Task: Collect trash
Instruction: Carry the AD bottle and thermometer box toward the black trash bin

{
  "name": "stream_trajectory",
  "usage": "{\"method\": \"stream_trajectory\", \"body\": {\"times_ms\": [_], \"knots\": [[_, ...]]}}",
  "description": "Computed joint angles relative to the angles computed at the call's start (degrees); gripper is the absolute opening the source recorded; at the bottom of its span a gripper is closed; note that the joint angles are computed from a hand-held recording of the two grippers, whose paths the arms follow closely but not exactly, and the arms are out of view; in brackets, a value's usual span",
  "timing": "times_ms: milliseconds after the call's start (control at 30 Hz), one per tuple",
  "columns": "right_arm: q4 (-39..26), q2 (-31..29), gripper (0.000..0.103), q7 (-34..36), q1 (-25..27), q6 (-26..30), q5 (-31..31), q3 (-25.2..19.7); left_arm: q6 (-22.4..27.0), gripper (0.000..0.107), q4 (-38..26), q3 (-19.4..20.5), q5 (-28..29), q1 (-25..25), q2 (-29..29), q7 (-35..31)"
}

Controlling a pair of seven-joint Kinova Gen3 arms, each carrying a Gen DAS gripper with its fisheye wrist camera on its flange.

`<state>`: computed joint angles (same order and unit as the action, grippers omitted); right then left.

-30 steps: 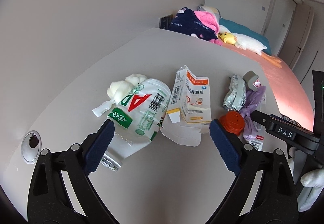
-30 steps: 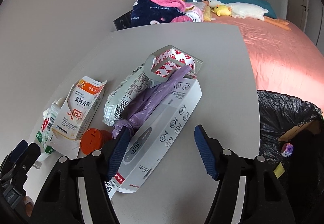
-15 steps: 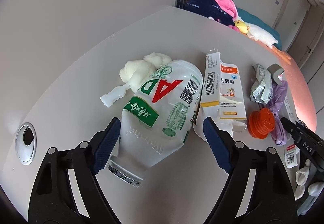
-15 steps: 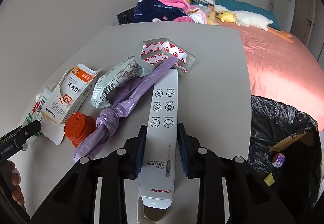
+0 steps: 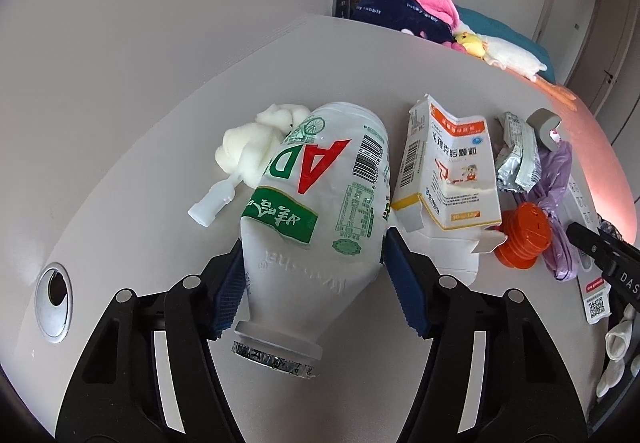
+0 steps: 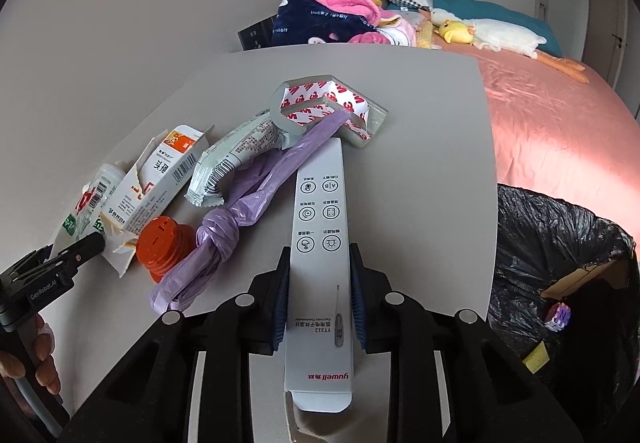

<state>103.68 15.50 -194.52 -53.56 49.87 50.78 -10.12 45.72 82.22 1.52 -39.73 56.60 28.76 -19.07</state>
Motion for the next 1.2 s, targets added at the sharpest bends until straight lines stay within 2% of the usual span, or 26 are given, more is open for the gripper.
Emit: {"method": "stream_trajectory", "body": {"times_ms": [133,300,700,1200], "knots": [[1.8,-1.7,0.028,-1.6,-0.3,-0.9,1.3,-0.4,0.8,0.063,0.7,-0.8,-2.5,2.2,-1.1,3.1],[4.8,-4.7,0.028,-4.7,0.1,-2.6,3.3,-1.9,2.2,0.063,0.9,0.0,-5.6,4.1,-2.1,6.1],[7.4,-9.6,0.028,-7.8,0.6,2.2,4.9,-6.9,4.1,0.063,-1.8,2.2,-8.4,7.1,-1.8,9.8],[13.3,-18.5,0.028,-13.4,2.9,8.0,5.3,-14.6,8.8,0.063,-11.5,2.3,-9.6,14.1,2.0,8.1]]}}
